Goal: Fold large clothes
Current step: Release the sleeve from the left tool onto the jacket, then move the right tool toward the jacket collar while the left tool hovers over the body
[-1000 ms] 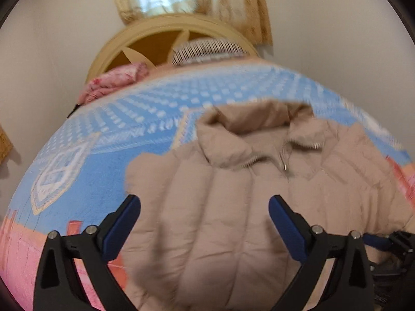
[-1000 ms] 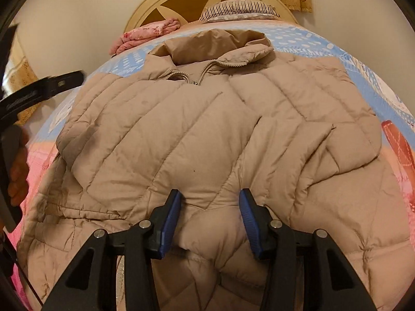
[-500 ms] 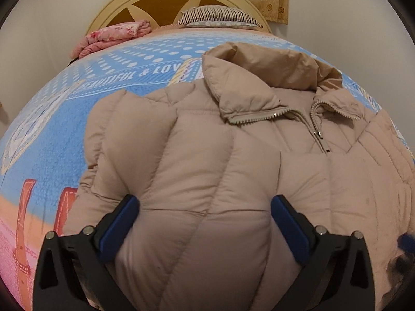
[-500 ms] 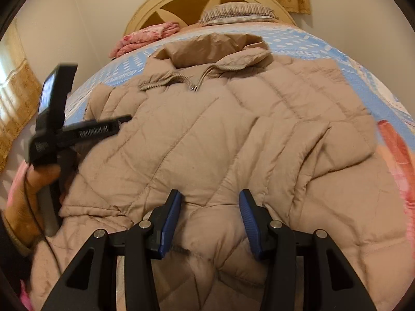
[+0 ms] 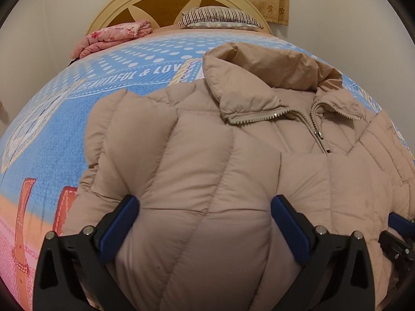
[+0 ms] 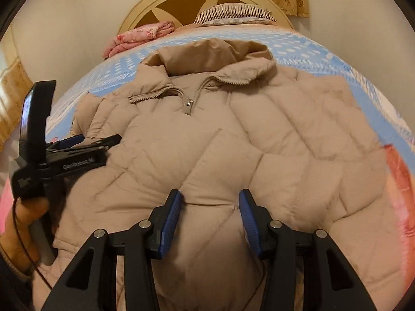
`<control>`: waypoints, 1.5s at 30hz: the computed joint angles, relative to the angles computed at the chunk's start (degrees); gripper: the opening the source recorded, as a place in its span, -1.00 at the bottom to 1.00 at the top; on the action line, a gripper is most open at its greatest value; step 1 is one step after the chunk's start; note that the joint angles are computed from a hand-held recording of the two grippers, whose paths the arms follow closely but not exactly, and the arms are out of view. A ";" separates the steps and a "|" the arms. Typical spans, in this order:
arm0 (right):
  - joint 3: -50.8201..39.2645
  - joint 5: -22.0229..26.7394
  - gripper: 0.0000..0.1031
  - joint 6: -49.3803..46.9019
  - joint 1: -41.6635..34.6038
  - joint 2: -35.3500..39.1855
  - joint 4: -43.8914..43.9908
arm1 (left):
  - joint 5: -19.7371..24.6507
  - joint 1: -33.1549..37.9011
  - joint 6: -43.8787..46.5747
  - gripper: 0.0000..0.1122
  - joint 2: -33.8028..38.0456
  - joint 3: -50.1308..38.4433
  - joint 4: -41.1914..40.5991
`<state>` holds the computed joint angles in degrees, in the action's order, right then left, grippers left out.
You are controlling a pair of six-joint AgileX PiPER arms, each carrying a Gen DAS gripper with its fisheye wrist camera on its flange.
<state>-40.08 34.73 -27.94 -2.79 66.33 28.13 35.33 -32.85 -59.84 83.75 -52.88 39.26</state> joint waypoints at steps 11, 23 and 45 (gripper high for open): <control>2.21 -4.45 -0.07 1.62 2.38 0.64 -1.31 | 1.43 -0.38 0.64 0.84 0.61 -0.87 -0.18; 3.19 -3.59 -0.07 -7.07 -0.98 1.00 7.38 | 12.40 -9.67 5.45 0.84 -4.05 -7.81 -0.51; 3.30 -4.31 -0.07 -3.75 0.84 0.39 4.39 | 3.76 -5.49 2.26 0.84 -2.74 0.75 -1.41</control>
<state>-36.78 30.42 -31.69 -1.95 66.72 32.51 39.09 -38.34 -57.58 81.01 -52.13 37.86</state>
